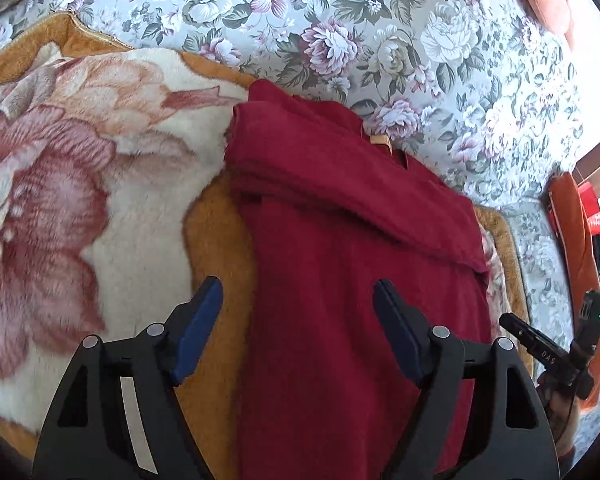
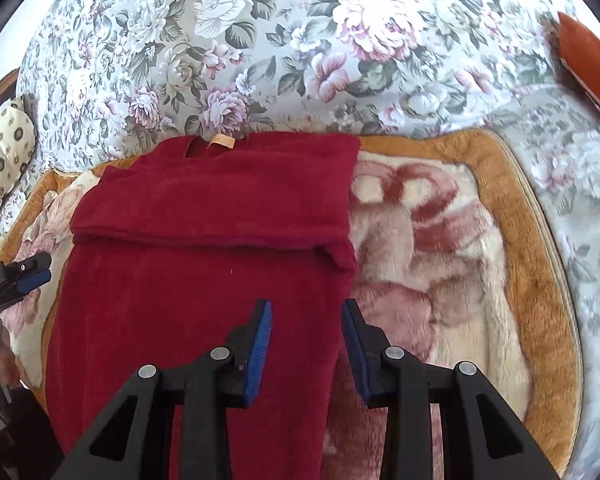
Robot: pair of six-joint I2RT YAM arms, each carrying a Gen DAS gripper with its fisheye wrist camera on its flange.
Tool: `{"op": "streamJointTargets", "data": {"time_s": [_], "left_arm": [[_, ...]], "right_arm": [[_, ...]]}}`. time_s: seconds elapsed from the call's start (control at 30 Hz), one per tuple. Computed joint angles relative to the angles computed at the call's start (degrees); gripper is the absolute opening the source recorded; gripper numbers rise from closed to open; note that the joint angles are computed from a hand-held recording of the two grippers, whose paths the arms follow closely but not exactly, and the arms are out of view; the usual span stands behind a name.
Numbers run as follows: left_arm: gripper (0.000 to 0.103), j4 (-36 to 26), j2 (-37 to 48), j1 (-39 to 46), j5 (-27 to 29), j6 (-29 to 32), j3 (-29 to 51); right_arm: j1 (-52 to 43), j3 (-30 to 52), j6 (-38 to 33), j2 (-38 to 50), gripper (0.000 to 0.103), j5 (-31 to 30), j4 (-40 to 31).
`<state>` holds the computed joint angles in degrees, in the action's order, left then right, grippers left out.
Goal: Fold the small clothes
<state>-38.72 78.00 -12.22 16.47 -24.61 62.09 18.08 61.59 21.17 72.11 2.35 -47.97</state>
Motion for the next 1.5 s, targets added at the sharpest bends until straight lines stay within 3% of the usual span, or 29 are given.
{"op": "streamJointTargets", "data": {"time_s": [0.2, 0.23, 0.27, 0.3, 0.47, 0.6, 0.67, 0.73, 0.77, 0.93, 1.0, 1.1, 1.13, 1.17, 1.37, 1.5], "left_arm": [[0.078, -3.7, -7.2, -5.5, -4.8, -1.3, -8.0], [0.078, -3.6, -7.9, -6.4, -6.0, -1.6, -9.2], [0.078, -2.6, -9.2, -7.6, -7.8, -1.9, -10.5], [0.078, -1.8, -10.3, -8.7, -9.5, -2.0, -11.6], [0.078, -0.9, -12.6, -12.6, -15.0, -1.5, -14.4], [0.078, -3.2, -14.1, -13.2, -14.8, -2.9, -14.3], [0.078, -4.4, -15.9, -13.2, -13.2, -3.9, -14.7], [0.078, -5.9, -17.7, -14.0, -12.7, -5.0, -15.1], [0.078, -6.5, -18.8, -14.6, -12.9, -5.6, -15.5], [0.078, -8.6, -22.6, -21.0, -18.4, -9.7, -17.7], [0.078, -9.0, -23.1, -23.2, -20.5, -10.5, -18.2], [0.078, -9.6, -23.1, -24.7, -22.1, -10.8, -18.3], [0.078, -9.6, -23.2, -24.9, -22.4, -11.1, -18.4], [0.078, -9.6, -23.3, -25.2, -22.7, -11.4, -18.7], [0.078, -10.3, -23.5, -26.3, -23.9, -11.7, -18.9], [0.078, -10.8, -24.1, -25.9, -23.2, -11.9, -19.1]], "right_arm": [[-2.6, -9.7, 5.0, -4.9, 0.036, -9.2, 4.1], [-2.1, -11.2, 5.2, -5.9, 0.032, -10.1, 5.6], [-0.1, -11.0, 4.7, -5.9, 0.025, -6.6, 5.0], [2.0, -10.4, 4.1, -5.8, 0.007, -1.9, 3.9], [3.9, -11.2, 4.1, -7.2, 0.006, 4.9, 2.7], [1.7, -13.0, 6.1, -9.8, 0.006, 0.9, 4.0], [0.5, -13.9, 7.2, -13.8, 0.012, -3.3, 2.0], [2.8, -14.2, 7.5, -18.3, 0.027, -3.7, -1.4], [5.0, -14.5, 8.1, -20.7, 0.03, -3.4, -3.4], [15.0, -17.0, 14.6, -25.4, 0.033, 0.5, -8.2], [19.4, -18.5, 17.5, -26.6, 0.033, 4.7, -8.7], [20.5, -19.9, 19.0, -28.3, 0.032, 5.0, -8.5], [20.1, -20.8, 18.6, -29.5, 0.017, 4.9, -7.4], [20.6, -21.1, 17.9, -29.6, 0.009, 5.7, -6.9], [22.9, -20.4, 18.4, -28.4, 0.009, 9.7, -8.4], [20.3, -21.4, 18.6, -29.5, 0.009, 7.2, -7.6]]}}
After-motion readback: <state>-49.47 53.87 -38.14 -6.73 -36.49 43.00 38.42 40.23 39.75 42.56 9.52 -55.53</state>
